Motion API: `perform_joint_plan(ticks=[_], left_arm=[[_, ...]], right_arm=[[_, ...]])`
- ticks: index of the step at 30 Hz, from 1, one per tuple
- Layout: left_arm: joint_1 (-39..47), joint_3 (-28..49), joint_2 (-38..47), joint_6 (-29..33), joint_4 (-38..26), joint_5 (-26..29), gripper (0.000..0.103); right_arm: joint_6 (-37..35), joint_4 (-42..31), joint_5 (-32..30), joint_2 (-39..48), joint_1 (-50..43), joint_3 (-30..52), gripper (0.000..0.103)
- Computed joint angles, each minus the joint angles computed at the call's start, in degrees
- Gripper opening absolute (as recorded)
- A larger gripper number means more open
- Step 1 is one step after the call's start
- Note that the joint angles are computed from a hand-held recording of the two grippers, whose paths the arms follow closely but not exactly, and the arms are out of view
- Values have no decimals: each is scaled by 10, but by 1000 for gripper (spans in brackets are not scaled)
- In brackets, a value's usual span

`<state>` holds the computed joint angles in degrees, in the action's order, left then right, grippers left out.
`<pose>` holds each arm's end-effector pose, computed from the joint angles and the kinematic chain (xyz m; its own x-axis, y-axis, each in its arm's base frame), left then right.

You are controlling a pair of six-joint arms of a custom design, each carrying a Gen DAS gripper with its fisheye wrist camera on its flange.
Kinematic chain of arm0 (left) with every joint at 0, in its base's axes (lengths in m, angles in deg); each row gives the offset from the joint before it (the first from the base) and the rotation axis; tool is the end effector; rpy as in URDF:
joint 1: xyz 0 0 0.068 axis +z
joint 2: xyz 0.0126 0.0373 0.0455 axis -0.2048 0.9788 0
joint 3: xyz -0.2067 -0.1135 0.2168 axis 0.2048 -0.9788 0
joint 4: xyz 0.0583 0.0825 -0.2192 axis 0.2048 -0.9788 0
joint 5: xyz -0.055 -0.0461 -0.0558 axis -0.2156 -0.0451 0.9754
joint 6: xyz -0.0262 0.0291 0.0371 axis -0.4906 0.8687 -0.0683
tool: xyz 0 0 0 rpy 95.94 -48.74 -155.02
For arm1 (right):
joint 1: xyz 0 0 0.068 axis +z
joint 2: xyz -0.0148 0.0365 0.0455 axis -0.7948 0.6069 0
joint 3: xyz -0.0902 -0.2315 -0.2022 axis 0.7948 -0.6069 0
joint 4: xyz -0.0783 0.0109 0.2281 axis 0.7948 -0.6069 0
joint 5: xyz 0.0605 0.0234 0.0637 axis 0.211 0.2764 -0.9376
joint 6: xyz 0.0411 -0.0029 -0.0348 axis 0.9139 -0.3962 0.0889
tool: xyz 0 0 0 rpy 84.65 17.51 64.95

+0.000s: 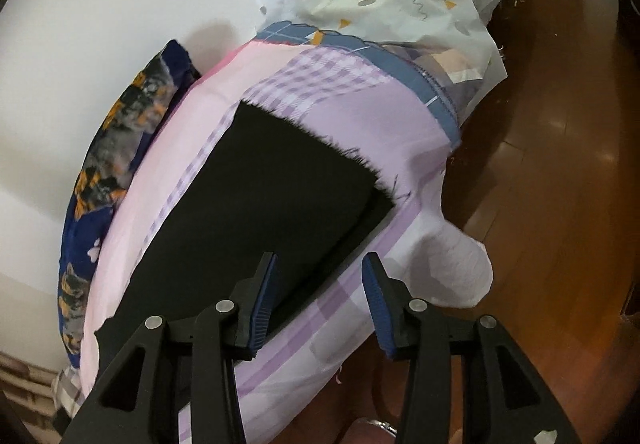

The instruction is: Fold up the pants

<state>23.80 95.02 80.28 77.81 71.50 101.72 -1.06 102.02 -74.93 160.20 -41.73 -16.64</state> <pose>0.2860 0.1833 0.0756 -0.8618 0.1862 -0.4718 0.3129 0.9273 -0.2056 0.2860 0.0550 0.0698 -0.6423 0.6747 -0.3635 0.5107 0.7305 0.4534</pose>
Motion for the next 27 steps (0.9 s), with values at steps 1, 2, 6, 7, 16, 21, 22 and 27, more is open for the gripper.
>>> perform_joint_plan(ticks=[1,2,6,7,16,21,22,27], left_arm=[[2,-11,-2,5,11,-1,59],[4,-21,-4,9,20,-1,59],[15,-34,-4,8,32,3,60],[16,-35,-3,6,33,5,60],[16,-45,2,-4,55,10,63],[27,0,22,-20,-10,34,63],[34,11,25,-26,-25,45,63],[72,40,19,-35,-62,89,63]], right_arm=[[-1,9,-2,8,-8,-3,41],[1,17,-4,14,-12,-2,41],[6,59,-18,38,-37,-2,40],[7,66,-20,41,-42,0,40],[9,81,-28,37,-53,13,8],[4,48,-34,-8,12,47,8],[2,29,-40,-11,35,72,8],[-13,-51,-68,19,127,199,8]])
